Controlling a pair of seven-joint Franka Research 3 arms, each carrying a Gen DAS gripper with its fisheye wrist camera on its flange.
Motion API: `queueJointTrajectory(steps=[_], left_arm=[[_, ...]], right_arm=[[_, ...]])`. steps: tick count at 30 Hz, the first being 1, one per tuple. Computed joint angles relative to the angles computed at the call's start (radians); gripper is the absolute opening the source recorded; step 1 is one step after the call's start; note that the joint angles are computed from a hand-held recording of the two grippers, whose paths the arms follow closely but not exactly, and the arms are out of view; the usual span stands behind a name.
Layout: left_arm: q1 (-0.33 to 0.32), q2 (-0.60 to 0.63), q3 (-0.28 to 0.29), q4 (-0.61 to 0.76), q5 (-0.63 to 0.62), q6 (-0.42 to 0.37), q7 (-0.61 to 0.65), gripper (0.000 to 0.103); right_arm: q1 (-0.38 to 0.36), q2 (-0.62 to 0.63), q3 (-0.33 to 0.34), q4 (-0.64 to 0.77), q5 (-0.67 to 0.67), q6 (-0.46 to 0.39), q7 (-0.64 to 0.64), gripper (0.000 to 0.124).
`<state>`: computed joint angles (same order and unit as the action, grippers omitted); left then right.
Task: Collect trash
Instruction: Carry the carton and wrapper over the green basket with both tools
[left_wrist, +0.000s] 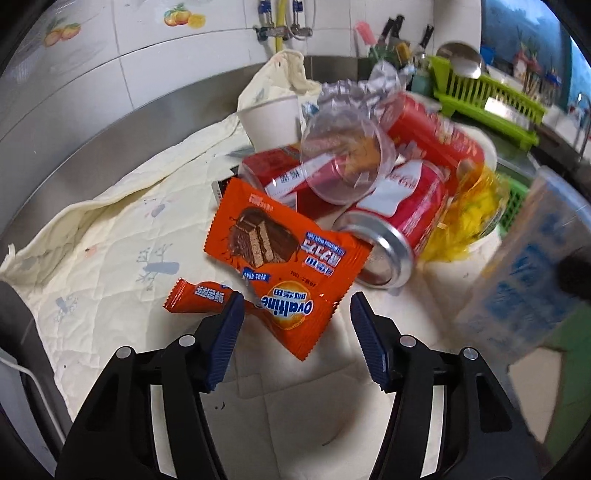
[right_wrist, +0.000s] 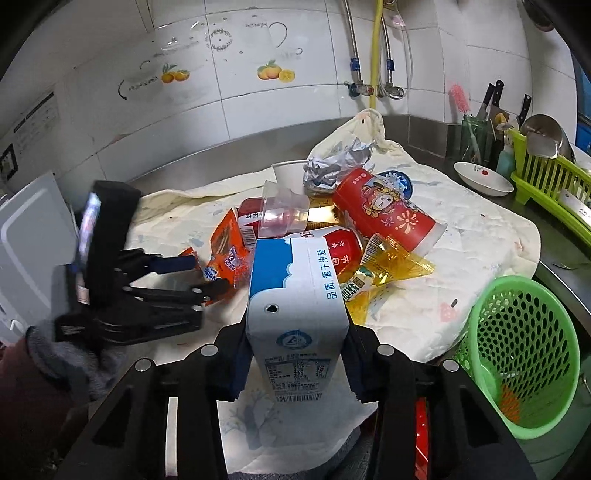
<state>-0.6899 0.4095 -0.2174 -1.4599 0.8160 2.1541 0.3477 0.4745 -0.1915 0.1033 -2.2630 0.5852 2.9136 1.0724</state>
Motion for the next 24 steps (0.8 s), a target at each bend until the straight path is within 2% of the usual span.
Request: queueJointTrajectory(steps=[7,8,9,15,24], left_arm=[[-0.015,0.065,0.011,0.087,-0.026,-0.086,0.047,0.058],[-0.014,0.067,0.012,0.088,-0.033,-0.084,0.046,0.055],[-0.013,0.068,0.013,0.087,-0.039,-0.079,0.045,0.046],[-0.023,0.026,0.022,0.028,0.003,-0.050,-0.016,0.034],[0.001,-0.073,-0.010,-0.063,0.042,0.015,-0.100,0.028]], right_arm=[[0.002,-0.048,-0.011,-0.038,0.007,0.018,0.007,0.041],[-0.004,-0.054,-0.008,-0.044,-0.002,0.023,0.018,0.041],[-0.006,-0.060,-0.009,-0.049,-0.007,0.024,0.023,0.041],[-0.010,-0.085,-0.026,-0.068,-0.008,0.026,0.041,0.041],[-0.019,-0.133,-0.046,-0.107,-0.004,0.063,0.057,0.041]])
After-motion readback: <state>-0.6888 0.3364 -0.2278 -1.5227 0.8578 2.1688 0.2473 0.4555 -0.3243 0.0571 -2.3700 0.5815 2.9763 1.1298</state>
